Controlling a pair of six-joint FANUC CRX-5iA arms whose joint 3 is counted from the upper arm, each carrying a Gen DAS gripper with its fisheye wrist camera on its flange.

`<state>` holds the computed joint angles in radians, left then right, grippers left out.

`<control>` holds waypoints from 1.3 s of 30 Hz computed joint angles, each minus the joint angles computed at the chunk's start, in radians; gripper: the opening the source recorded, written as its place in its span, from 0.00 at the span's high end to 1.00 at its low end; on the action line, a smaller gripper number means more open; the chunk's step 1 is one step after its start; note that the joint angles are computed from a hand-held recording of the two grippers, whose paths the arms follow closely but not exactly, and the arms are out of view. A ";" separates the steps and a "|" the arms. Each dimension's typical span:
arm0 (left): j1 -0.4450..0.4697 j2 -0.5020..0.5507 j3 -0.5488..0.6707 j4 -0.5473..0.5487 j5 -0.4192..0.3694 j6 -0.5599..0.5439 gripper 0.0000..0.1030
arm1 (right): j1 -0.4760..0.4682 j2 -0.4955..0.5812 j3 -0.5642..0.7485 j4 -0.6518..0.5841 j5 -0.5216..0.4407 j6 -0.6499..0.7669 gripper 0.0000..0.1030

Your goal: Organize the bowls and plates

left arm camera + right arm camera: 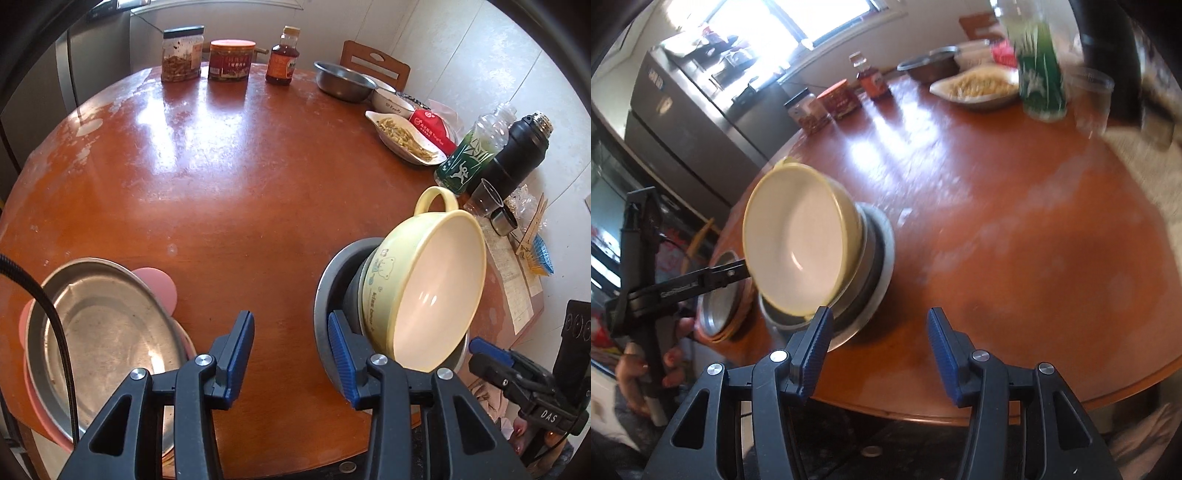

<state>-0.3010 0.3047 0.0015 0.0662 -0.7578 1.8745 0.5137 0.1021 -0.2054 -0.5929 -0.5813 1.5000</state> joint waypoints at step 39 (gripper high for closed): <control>0.039 0.050 -0.085 0.335 0.099 -0.267 0.92 | -0.100 0.082 0.091 -0.235 -0.069 0.263 0.86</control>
<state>-0.2620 0.3549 -0.0836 0.4008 -0.6589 1.6080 0.4139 0.1845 -0.1145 -0.8280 -0.6505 1.7632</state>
